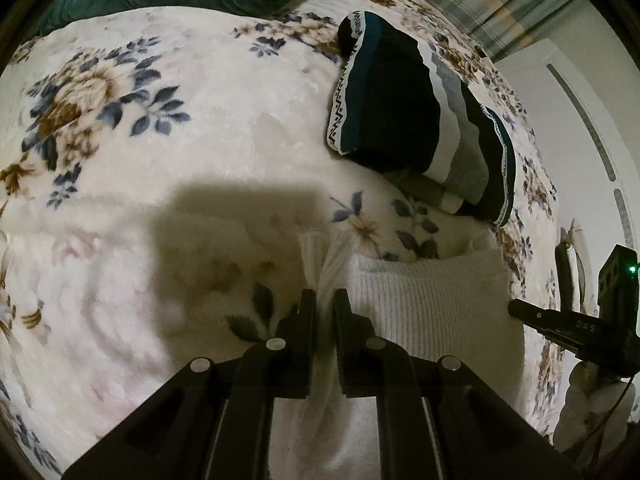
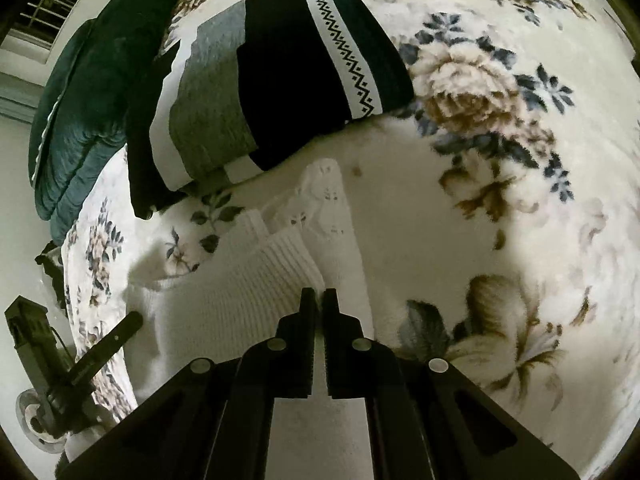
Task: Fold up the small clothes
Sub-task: 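Grasp the sweater hem with both grippers and lift it toward the collar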
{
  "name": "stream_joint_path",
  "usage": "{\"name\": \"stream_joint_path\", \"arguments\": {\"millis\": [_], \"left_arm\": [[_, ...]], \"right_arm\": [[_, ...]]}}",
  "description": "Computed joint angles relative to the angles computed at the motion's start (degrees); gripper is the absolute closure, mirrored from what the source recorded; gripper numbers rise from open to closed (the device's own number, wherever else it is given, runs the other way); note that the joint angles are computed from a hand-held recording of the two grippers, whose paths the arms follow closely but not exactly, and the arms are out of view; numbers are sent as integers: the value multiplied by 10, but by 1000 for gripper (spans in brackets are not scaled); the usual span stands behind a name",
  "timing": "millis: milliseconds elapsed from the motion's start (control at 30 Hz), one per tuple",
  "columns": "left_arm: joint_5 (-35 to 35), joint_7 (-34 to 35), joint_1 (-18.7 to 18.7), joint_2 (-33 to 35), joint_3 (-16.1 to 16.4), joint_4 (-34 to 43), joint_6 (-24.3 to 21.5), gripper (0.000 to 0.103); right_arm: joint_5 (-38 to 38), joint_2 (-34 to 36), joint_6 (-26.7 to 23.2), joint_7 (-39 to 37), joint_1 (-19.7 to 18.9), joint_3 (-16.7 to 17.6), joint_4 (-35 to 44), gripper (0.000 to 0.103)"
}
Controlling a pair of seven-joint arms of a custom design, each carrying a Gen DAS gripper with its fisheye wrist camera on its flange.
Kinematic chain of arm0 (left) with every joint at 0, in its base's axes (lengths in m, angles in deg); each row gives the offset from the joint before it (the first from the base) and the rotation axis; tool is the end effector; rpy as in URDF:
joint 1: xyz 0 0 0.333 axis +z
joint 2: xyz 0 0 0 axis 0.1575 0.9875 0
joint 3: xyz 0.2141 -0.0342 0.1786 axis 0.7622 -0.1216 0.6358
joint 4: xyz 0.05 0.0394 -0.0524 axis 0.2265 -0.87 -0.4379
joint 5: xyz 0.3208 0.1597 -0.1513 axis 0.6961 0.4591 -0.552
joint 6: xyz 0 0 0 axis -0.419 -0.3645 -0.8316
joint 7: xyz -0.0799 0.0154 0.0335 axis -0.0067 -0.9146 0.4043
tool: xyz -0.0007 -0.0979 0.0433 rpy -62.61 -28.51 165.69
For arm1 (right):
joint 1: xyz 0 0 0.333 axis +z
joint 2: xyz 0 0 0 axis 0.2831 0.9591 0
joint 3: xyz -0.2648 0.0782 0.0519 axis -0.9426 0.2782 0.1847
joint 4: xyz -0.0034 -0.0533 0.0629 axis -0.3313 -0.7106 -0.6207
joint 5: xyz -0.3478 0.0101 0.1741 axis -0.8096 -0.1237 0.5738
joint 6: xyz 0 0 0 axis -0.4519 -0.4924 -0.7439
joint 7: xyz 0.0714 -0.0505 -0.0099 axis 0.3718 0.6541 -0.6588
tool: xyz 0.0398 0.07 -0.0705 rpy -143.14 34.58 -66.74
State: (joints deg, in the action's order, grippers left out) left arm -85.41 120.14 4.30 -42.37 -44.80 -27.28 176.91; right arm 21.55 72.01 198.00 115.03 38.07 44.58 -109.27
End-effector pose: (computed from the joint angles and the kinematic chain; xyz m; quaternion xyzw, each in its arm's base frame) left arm 0.5769 -0.1687 0.4054 0.5503 -0.7966 0.2295 0.0998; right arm 0.4415 0.2208 0.3433 -0.3913 0.8999 0.0250 0.1911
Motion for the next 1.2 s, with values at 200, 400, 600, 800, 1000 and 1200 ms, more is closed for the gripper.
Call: {"name": "stream_joint_path", "arguments": {"millis": [200,400,600,800,1000,1200], "left_arm": [[-34,-10,13,40,-1,41,-64,77],[-81,3,22,21,-4,18,-44,95],[-109,-10,30,4,7,20,-41,96],[-74,-60,33,73,7,72,-59,95],[-111,-50,62,44,4,48,-117,80],[-129,-31,62,-47,22,-57,-140,66]], "right_arm": [[93,22,-3,-93,13,-13,16,62],[72,50,-11,-106,3,2,43,87],[-24,1,-21,-33,-8,7,36,96],[-4,45,-32,-82,-15,-12,69,99],[122,41,-30,-186,-15,0,48,81],[322,-60,15,-270,64,-31,-70,57]]}}
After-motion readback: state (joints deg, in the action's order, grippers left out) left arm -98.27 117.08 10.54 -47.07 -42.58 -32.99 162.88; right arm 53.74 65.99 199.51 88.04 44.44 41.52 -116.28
